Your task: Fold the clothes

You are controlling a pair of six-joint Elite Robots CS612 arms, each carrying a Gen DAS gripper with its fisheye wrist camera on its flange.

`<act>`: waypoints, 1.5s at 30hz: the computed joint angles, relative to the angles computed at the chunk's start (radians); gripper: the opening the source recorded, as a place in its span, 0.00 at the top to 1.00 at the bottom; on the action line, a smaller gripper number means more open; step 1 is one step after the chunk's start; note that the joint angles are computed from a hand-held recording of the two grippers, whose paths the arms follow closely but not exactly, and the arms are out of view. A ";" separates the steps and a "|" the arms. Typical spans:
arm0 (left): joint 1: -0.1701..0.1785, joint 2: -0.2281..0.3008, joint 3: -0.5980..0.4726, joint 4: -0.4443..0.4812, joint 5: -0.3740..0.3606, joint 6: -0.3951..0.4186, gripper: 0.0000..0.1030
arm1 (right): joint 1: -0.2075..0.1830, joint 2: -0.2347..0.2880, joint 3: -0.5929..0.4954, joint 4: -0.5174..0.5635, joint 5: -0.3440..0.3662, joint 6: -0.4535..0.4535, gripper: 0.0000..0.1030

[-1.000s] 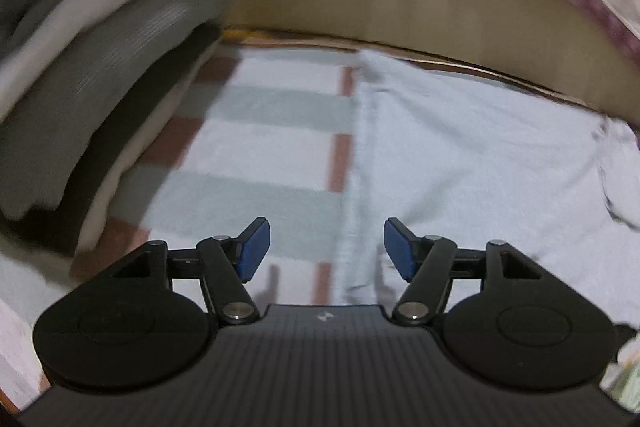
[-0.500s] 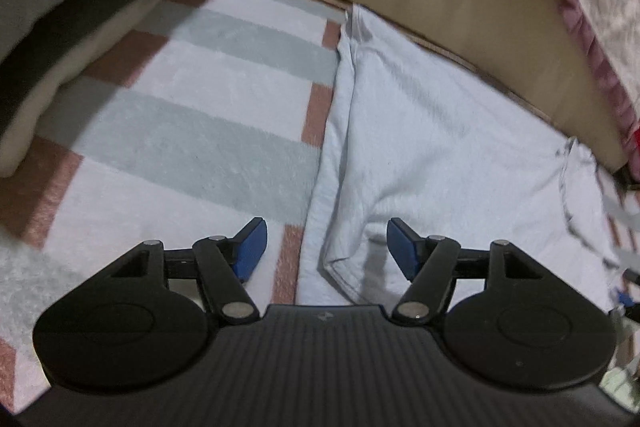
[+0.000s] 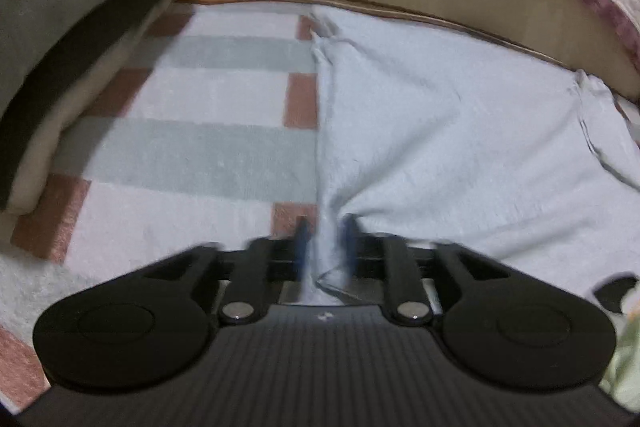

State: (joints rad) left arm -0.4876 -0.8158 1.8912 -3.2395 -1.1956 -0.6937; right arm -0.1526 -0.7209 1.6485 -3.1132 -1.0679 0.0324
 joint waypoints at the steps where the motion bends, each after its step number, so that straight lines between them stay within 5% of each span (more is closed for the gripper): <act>1: 0.003 -0.012 0.003 0.017 -0.003 -0.011 0.49 | -0.010 0.001 0.001 0.002 0.032 0.035 0.84; 3: 0.008 -0.032 0.020 0.017 -0.013 -0.052 0.37 | -0.029 0.004 0.008 -0.010 0.109 0.116 0.52; 5: 0.025 -0.039 0.032 0.010 -0.078 -0.119 0.34 | -0.046 -0.002 0.029 -0.018 0.169 0.159 0.39; 11: 0.067 -0.007 0.042 -0.125 -0.263 -0.251 0.33 | -0.056 -0.028 0.066 0.030 0.210 0.228 0.39; 12: 0.072 0.003 0.039 -0.157 -0.289 -0.265 0.37 | -0.053 -0.029 0.066 0.034 0.209 0.242 0.37; 15: 0.076 0.029 0.026 -0.225 -0.322 -0.288 0.73 | -0.052 0.011 0.037 -0.027 0.269 0.400 0.35; 17: 0.074 0.043 0.026 -0.270 -0.314 -0.331 0.83 | -0.045 0.040 0.014 -0.097 0.283 0.508 0.35; 19: 0.077 0.058 0.026 -0.328 -0.311 -0.372 0.87 | -0.034 0.056 -0.005 -0.145 0.258 0.562 0.41; 21: 0.074 0.057 0.024 -0.339 -0.285 -0.364 0.87 | -0.017 0.053 -0.012 -0.151 0.193 0.514 0.87; 26: 0.044 0.033 0.020 -0.281 -0.193 -0.271 0.85 | -0.002 0.034 0.004 -0.254 0.137 0.380 0.88; 30: 0.038 0.018 -0.002 -0.149 -0.178 -0.234 0.56 | -0.004 0.028 -0.001 -0.216 0.126 0.327 0.83; 32: 0.034 0.019 -0.003 -0.142 -0.164 -0.226 0.55 | -0.008 0.031 0.001 -0.186 0.134 0.324 0.70; 35: 0.032 0.032 -0.008 -0.173 -0.152 -0.196 0.61 | -0.013 0.044 0.010 -0.167 0.174 0.352 0.50; 37: 0.032 0.044 -0.016 -0.187 -0.161 -0.160 0.88 | -0.012 0.059 0.017 -0.227 0.177 0.382 0.48; 38: 0.028 0.045 -0.016 -0.192 -0.155 -0.147 0.89 | -0.009 0.066 0.009 -0.236 0.174 0.378 0.49; 40: 0.014 0.031 -0.010 -0.205 -0.109 -0.077 0.91 | -0.001 0.076 -0.010 -0.238 0.167 0.364 0.92; 42: 0.001 0.011 -0.001 -0.226 -0.069 -0.004 0.92 | -0.001 0.072 -0.025 -0.260 0.180 0.364 0.91; 45: 0.000 -0.029 0.029 -0.276 -0.100 -0.046 0.92 | -0.013 0.029 -0.001 -0.276 0.194 0.374 0.92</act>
